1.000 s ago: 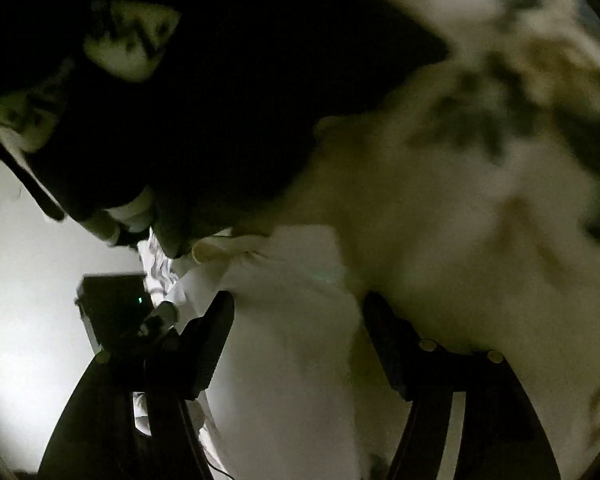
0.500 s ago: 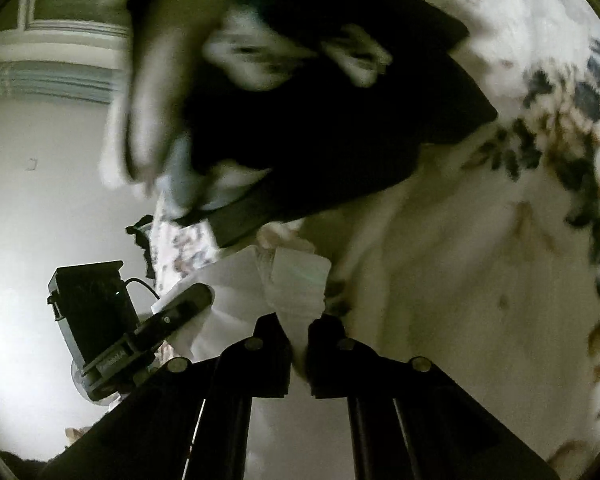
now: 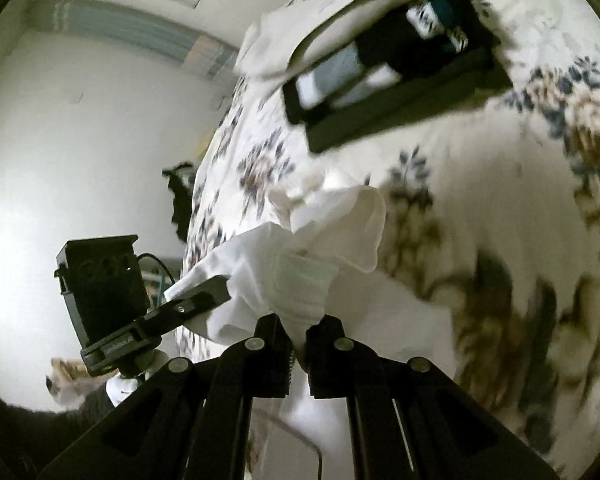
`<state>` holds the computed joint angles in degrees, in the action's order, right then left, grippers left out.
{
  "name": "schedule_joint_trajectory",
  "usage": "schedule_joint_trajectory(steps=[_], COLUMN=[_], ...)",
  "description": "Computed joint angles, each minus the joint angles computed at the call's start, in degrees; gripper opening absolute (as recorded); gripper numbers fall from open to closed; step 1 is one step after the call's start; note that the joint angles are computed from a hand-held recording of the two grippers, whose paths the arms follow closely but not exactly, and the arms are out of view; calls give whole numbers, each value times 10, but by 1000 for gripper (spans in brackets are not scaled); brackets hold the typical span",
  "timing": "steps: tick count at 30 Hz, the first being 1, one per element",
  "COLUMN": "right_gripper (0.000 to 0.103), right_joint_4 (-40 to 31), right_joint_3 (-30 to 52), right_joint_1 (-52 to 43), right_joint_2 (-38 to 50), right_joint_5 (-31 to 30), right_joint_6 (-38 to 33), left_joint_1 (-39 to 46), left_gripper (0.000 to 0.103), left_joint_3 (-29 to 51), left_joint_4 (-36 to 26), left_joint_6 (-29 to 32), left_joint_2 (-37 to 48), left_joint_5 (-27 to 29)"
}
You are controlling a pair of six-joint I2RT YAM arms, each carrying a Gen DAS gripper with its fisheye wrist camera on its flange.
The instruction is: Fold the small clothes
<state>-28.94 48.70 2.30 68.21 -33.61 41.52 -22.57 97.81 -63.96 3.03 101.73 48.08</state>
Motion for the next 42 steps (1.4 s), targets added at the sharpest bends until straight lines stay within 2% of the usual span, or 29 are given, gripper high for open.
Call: schedule_joint_trajectory(steps=[1, 2, 4, 5, 6, 7, 8, 9, 10, 13, 16, 18, 19, 21, 23, 24, 25, 26, 27, 28, 29, 30, 34, 38, 39, 40, 41, 42], right_gripper=[5, 6, 6, 10, 24, 33, 48, 54, 54, 54, 54, 54, 54, 54, 54, 54, 54, 54, 53, 47, 8, 3, 2, 5, 6, 9, 22, 41], right_joint_4=[-3, -19, -51, -70, -91, -101, -125, -136, -142, -160, -144, -97, -76, -40, 17, 40, 55, 65, 89, 112, 109, 105, -2, -15, -21, -36, -48, -60], right_joint_3=[-9, -16, -40, -56, -69, -76, -91, -109, -129, -159, -192, -214, -223, -228, -247, -253, -255, -260, -276, -289, -296, -300, -284, -298, -300, -299, -300, -302], right_joint_1=[27, 41, 68, 91, 115, 138, 164, 183, 199, 203, 168, 159, 163, 187, 206, 219, 232, 243, 256, 268, 282, 291, 318, 290, 270, 250, 224, 186], right_joint_2=[-16, -32, -62, -80, -90, -87, -103, -128, -155, -207, -257, -252, -240, -192, -155, -129, -106, -91, -91, -100, -121, -136, -222, -238, -246, -262, -280, -302], right_joint_5=[9, 2, -9, -12, -15, -17, -23, -28, -34, -16, 30, 50, 59, 93, 90, 87, 87, 86, 85, 93, 111, 125, 179, 123, 107, 101, 100, 96], right_joint_6=[12, 15, 22, 29, 31, 35, 41, 53, 71, 127, 219, 263, 279, 310, 347, 364, 379, 393, 415, 437, 456, 471, 474, 445, 433, 425, 418, 407], left_joint_1=[2, 1, 2, 6, 18, 34, 29, 54, 78, 124, 133, 106, 84, 50, 23, 12, 0, -10, -16, -18, -18, -14, 8, 16, 16, 16, 25, 33], left_gripper=[5, 11, 34, 56, 67, 67, 68, 68, 68, 68, 68, 68, 68, 68, 65, 57, 43, 17, 14, 10, 6, 6, 6, 9, 12, 16, 25, 36], left_joint_3=[-31, -70, -147, -187, -224, -260, -285, -316, -332, -345, -323, -303, -294, -291, -296, -307, -319, -327, -338, -350, -354, -355, -368, -369, -360, -355, -341, -330], left_joint_4=[-1, -12, -34, -40, -53, -65, -63, -92, -115, -127, -85, -32, -6, 28, 44, 56, 65, 68, 73, 81, 81, 79, 56, -2, -15, -22, -29, -29], left_joint_6=[0, 2, 7, 9, 15, 17, 5, 11, 26, 32, -15, -69, -95, -115, -121, -119, -118, -117, -119, -125, -134, -149, -157, -91, -80, -74, -57, -49], left_joint_2=[-21, -51, -113, -144, -177, -206, -222, -246, -258, -265, -238, -199, -177, -141, -114, -113, -117, -120, -133, -155, -172, -188, -237, -221, -213, -211, -204, -201], left_joint_5=[-1, -13, -61, -72, -85, -91, -91, -107, -114, -123, -125, -120, -137, -157, -182, -183, -192, -195, -198, -201, -200, -192, -155, -176, -193, -200, -204, -206])
